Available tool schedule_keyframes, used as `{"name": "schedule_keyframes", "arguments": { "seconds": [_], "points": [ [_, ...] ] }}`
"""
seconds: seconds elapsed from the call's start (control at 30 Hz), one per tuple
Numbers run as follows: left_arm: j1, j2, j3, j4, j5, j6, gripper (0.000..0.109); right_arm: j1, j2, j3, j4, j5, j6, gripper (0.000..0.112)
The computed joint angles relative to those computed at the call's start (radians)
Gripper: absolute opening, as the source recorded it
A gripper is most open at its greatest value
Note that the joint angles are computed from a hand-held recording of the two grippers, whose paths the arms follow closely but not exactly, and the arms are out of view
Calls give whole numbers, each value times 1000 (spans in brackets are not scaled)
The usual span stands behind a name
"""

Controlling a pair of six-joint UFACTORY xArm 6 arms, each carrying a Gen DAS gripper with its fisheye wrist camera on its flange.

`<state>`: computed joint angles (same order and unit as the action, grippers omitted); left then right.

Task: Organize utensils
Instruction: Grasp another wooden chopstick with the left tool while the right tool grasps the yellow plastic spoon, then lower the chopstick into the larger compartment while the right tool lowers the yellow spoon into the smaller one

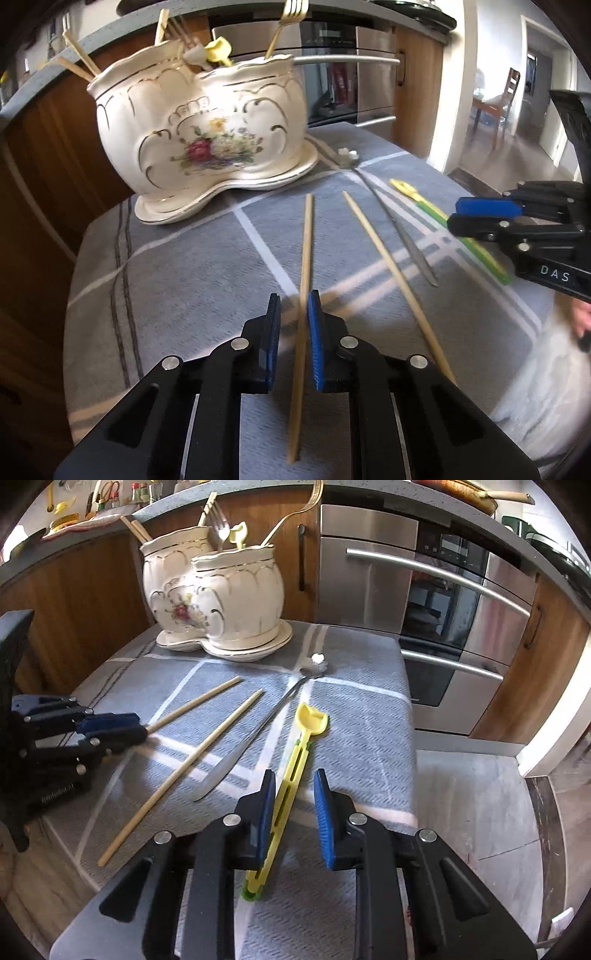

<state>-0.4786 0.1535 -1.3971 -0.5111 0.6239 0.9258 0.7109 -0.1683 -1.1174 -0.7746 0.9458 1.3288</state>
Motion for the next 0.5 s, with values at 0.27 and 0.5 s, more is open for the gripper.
{"name": "schedule_keyframes", "arguments": {
  "seconds": [0.27,0.5],
  "points": [
    [-18,82,-126,53,77,-62,24,-21,42,-38,35,4,-57,21],
    [-22,134,-203,56,117,-53,6,-32,38,-27,21,-21,-33,9]
  ]
}}
